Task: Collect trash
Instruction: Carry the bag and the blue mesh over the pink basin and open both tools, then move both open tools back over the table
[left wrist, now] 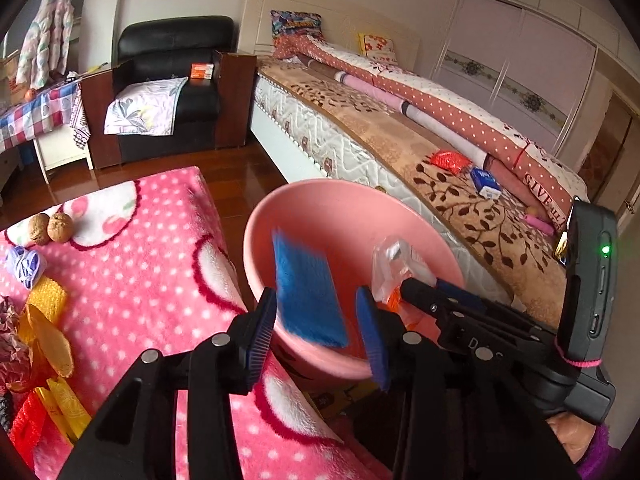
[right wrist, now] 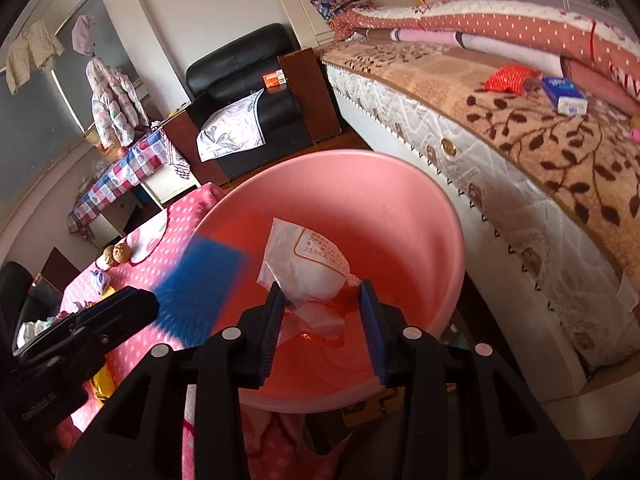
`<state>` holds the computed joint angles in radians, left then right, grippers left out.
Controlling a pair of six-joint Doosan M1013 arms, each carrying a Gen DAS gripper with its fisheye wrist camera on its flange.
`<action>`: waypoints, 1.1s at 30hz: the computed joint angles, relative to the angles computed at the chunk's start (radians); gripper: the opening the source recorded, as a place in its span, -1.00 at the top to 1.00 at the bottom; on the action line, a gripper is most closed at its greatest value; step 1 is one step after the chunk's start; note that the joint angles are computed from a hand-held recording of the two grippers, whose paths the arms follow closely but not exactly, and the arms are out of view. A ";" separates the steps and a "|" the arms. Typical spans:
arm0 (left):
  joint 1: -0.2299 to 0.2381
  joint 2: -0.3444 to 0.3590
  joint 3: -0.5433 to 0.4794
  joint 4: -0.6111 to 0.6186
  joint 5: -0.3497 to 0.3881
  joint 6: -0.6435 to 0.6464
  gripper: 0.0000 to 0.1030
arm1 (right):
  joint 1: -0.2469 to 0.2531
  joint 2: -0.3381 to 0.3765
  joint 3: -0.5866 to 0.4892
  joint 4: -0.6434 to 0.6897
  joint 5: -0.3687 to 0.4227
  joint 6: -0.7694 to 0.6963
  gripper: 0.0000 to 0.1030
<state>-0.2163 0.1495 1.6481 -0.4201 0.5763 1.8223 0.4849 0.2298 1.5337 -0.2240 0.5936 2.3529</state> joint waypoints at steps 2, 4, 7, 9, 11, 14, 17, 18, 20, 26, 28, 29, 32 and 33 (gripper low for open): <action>0.003 -0.003 0.001 -0.006 -0.001 0.001 0.21 | -0.007 0.001 0.002 0.044 -0.005 -0.028 0.21; 0.005 -0.007 0.005 -0.005 -0.007 -0.002 0.21 | -0.008 0.001 0.004 0.061 -0.007 -0.037 0.20; 0.008 -0.016 0.011 -0.001 -0.015 -0.006 0.20 | -0.005 -0.002 0.006 0.063 -0.011 -0.042 0.08; 0.007 -0.022 0.016 0.009 -0.020 -0.017 0.20 | -0.002 -0.003 0.005 0.053 -0.011 -0.038 0.04; 0.010 -0.029 0.021 0.010 -0.023 -0.019 0.19 | 0.003 -0.003 0.001 0.034 -0.007 -0.029 0.03; 0.011 -0.041 0.032 0.015 -0.036 -0.020 0.18 | 0.007 -0.004 -0.003 0.012 -0.001 -0.024 0.02; 0.013 -0.056 0.043 0.023 -0.052 -0.022 0.18 | 0.012 -0.006 -0.007 -0.008 0.001 -0.015 0.02; 0.014 -0.061 0.047 0.027 -0.057 -0.023 0.18 | 0.015 -0.008 -0.007 -0.018 0.000 -0.009 0.02; 0.018 -0.069 0.053 0.039 -0.065 -0.031 0.18 | 0.025 -0.012 -0.007 -0.057 -0.003 0.016 0.02; 0.033 -0.096 0.074 0.104 -0.075 -0.105 0.18 | 0.065 -0.018 -0.017 -0.139 -0.015 0.029 0.02; 0.043 -0.107 0.083 0.116 -0.076 -0.126 0.18 | 0.078 -0.020 -0.017 -0.146 -0.026 0.016 0.02; 0.048 -0.113 0.089 0.123 -0.078 -0.135 0.18 | 0.084 -0.021 -0.018 -0.141 -0.036 -0.001 0.02; 0.064 -0.133 0.107 0.148 -0.085 -0.166 0.18 | 0.101 -0.020 -0.021 -0.106 -0.059 -0.055 0.02; 0.070 -0.140 0.113 0.157 -0.089 -0.176 0.18 | 0.106 -0.020 -0.021 -0.089 -0.064 -0.074 0.02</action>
<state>-0.1467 0.0090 1.7608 -0.2626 0.4872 1.6460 0.5905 0.2094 1.5131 -0.3131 0.5291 2.2794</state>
